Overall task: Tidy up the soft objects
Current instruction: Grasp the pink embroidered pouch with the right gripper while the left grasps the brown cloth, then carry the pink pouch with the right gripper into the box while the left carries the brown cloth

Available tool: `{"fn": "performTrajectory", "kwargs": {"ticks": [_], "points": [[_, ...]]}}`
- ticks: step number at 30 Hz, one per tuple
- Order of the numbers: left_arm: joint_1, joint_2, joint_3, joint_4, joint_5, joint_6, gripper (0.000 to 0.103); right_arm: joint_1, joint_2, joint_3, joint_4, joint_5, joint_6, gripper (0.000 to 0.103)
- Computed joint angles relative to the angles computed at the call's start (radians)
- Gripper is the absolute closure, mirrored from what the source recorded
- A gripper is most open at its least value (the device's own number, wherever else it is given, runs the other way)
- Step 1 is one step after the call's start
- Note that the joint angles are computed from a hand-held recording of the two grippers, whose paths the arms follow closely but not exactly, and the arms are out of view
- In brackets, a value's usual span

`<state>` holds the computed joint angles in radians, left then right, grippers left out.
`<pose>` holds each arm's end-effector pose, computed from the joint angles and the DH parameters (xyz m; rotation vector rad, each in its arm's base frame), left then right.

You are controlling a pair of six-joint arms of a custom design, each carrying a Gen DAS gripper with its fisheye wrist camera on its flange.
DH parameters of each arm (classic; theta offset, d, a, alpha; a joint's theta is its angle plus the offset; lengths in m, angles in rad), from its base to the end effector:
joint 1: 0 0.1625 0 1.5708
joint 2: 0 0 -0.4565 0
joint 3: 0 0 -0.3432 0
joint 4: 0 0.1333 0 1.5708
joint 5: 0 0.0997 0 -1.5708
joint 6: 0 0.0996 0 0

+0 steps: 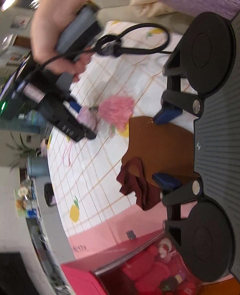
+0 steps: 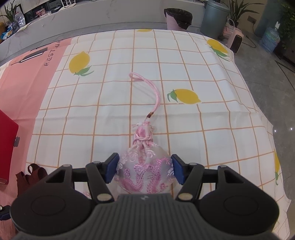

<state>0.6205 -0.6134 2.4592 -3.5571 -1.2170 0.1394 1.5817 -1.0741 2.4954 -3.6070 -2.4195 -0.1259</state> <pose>-0.2213 -0.3644 0.0164 1.4447 2.4530 -0.3848 0.0628 -0.3874 0.2282 -0.1637 -2.2059 0.6372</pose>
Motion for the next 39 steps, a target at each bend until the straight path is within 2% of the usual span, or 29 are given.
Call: {"fn": "performTrajectory", "kwargs": {"ticks": [3,5,8,13,20,27,35,39], "points": [[0.009,-0.029,-0.021,0.064,0.006,-0.076,0.08,0.003,0.004,-0.002,-0.001,-0.006,0.002,0.042],[0.014,-0.047,-0.035,0.112,0.007,-0.121,0.094,0.004,0.007,-0.003,-0.005,-0.008,-0.001,0.042],[0.008,-0.062,-0.039,0.149,0.026,-0.172,0.099,0.005,0.01,-0.002,-0.012,-0.01,-0.006,0.042],[0.0,-0.089,-0.035,0.166,0.023,-0.194,0.1,0.011,0.02,-0.004,-0.025,-0.019,-0.012,0.044],[-0.04,-0.129,-0.024,0.13,0.072,-0.226,0.1,0.026,0.047,-0.004,-0.065,-0.03,-0.007,0.045],[-0.055,-0.207,-0.03,0.173,0.08,-0.252,0.1,0.044,0.037,0.008,-0.064,-0.026,0.04,0.046],[-0.063,-0.308,-0.029,0.202,0.078,-0.228,0.1,0.122,-0.003,0.031,-0.134,0.014,0.076,0.046],[-0.082,-0.371,-0.023,0.213,0.097,-0.21,0.1,0.188,-0.012,0.017,-0.166,-0.014,0.091,0.046]]}}
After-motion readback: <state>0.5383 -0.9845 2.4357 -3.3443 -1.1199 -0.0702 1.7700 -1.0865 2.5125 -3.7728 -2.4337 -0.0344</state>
